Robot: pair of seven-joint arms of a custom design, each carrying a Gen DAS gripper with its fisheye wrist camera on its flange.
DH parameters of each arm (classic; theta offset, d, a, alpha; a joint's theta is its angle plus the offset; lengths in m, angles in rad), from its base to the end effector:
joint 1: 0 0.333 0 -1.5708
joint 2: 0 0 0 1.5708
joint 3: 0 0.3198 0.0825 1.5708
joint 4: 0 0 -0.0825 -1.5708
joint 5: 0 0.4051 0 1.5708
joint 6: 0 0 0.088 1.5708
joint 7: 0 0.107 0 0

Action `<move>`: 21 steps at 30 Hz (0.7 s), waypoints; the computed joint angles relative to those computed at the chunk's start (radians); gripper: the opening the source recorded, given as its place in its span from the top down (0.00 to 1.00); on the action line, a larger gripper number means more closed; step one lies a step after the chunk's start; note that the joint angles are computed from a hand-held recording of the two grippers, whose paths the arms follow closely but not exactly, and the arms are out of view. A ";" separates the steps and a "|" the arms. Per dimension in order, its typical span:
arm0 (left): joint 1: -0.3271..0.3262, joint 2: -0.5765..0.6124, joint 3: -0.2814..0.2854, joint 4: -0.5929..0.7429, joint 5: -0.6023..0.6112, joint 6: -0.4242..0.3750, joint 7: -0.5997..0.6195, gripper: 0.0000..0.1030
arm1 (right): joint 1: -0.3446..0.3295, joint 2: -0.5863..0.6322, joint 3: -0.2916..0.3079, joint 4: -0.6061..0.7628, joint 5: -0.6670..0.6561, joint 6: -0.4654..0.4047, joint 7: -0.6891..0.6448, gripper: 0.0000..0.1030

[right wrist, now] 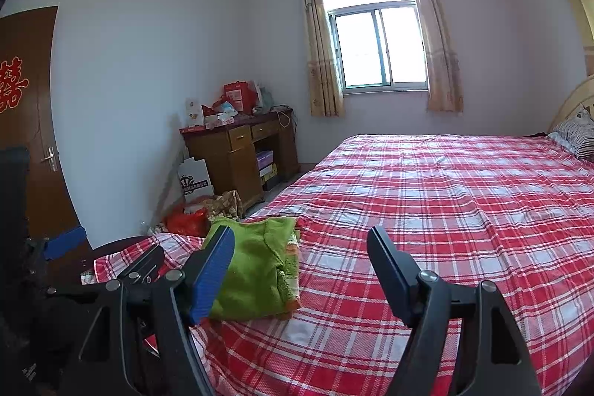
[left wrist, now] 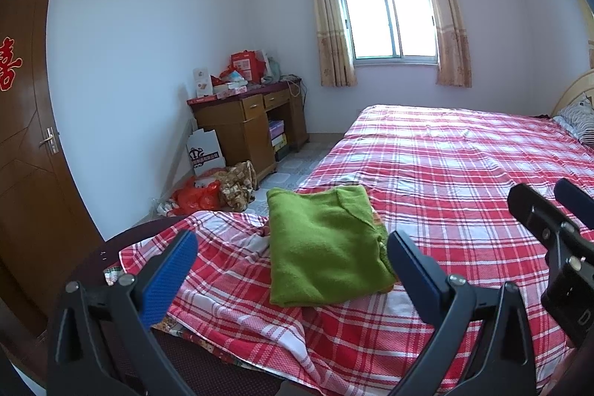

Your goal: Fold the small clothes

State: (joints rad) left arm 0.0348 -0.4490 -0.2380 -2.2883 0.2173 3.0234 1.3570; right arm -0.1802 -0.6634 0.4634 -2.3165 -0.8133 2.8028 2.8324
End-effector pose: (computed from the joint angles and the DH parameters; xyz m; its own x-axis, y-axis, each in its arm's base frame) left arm 0.4667 -0.1357 0.6597 -0.1559 -0.9812 -0.1139 -0.3613 0.1640 -0.9179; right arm 0.3970 0.2106 0.6610 -0.1812 -0.9784 -0.0991 -0.2530 0.1437 -0.9567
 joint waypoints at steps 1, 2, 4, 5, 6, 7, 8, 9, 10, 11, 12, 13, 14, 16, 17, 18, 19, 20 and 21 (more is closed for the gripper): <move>-0.001 0.000 0.000 0.000 0.000 0.000 -0.001 0.00 | 0.000 0.000 0.000 0.000 -0.001 0.000 0.000 0.27; -0.002 0.000 0.001 0.000 -0.001 -0.002 0.000 0.00 | 0.002 0.000 -0.001 0.000 0.000 -0.002 0.000 0.27; -0.001 0.003 -0.001 0.001 0.000 -0.003 -0.003 0.00 | 0.004 0.001 -0.003 0.000 0.000 -0.001 0.000 0.27; -0.003 0.004 0.000 0.002 0.000 -0.003 -0.001 0.00 | 0.004 0.001 -0.003 0.000 0.000 0.000 0.001 0.27; -0.002 0.003 0.000 0.002 0.000 -0.004 -0.002 0.00 | 0.004 0.001 -0.005 -0.002 0.000 0.001 0.001 0.27; -0.003 0.004 0.001 0.002 0.001 -0.002 -0.002 0.00 | 0.004 0.001 -0.005 -0.002 0.000 0.002 0.001 0.27; -0.001 0.004 0.000 0.002 0.002 -0.004 -0.003 0.00 | 0.004 0.001 -0.005 -0.002 0.000 0.002 0.002 0.27; -0.003 0.004 0.001 0.002 0.002 -0.004 -0.002 0.00 | 0.005 0.001 -0.007 -0.003 0.000 0.003 0.000 0.27; -0.002 0.003 0.000 0.002 0.002 -0.006 -0.003 0.00 | 0.005 0.001 -0.007 -0.003 0.001 0.003 0.001 0.27; 0.001 0.003 -0.003 0.001 0.004 -0.006 -0.005 0.00 | 0.006 0.001 -0.008 -0.004 0.002 0.003 0.000 0.27; 0.003 0.003 -0.005 -0.001 0.005 -0.005 -0.009 0.00 | 0.006 0.000 -0.009 -0.004 0.003 0.003 0.000 0.27; 0.000 0.004 -0.002 -0.001 0.005 -0.005 -0.007 0.00 | 0.005 0.000 -0.009 -0.005 0.004 0.004 0.002 0.27; -0.001 0.005 -0.002 -0.001 0.005 -0.006 -0.006 0.00 | 0.004 0.000 -0.009 -0.006 0.004 0.005 0.003 0.27; -0.002 0.006 -0.001 0.000 0.005 -0.005 -0.007 0.00 | 0.002 -0.002 -0.008 -0.006 0.004 0.006 0.004 0.27; -0.003 0.007 0.000 0.000 0.005 -0.005 -0.006 0.00 | 0.002 -0.002 -0.007 -0.006 0.004 0.006 0.004 0.27; -0.002 0.008 -0.001 0.001 0.006 -0.004 -0.007 0.00 | 0.002 -0.002 -0.008 -0.006 0.005 0.007 0.003 0.27; -0.003 0.008 0.000 0.001 0.005 -0.005 -0.007 0.00 | 0.001 -0.002 -0.008 -0.006 0.005 0.007 0.002 0.27; -0.003 0.008 0.001 0.001 0.005 -0.005 -0.006 0.00 | 0.001 -0.002 -0.007 -0.006 0.006 0.005 0.002 0.27; -0.003 0.008 0.001 0.001 0.005 -0.005 -0.006 0.00 | 0.001 -0.002 -0.007 -0.006 0.007 0.006 0.002 0.27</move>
State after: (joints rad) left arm 0.0313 -0.4406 -0.2371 -2.2869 0.2224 3.0181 1.3510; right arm -0.1792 -0.6651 0.4565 -2.3220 -0.8066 2.8084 2.8342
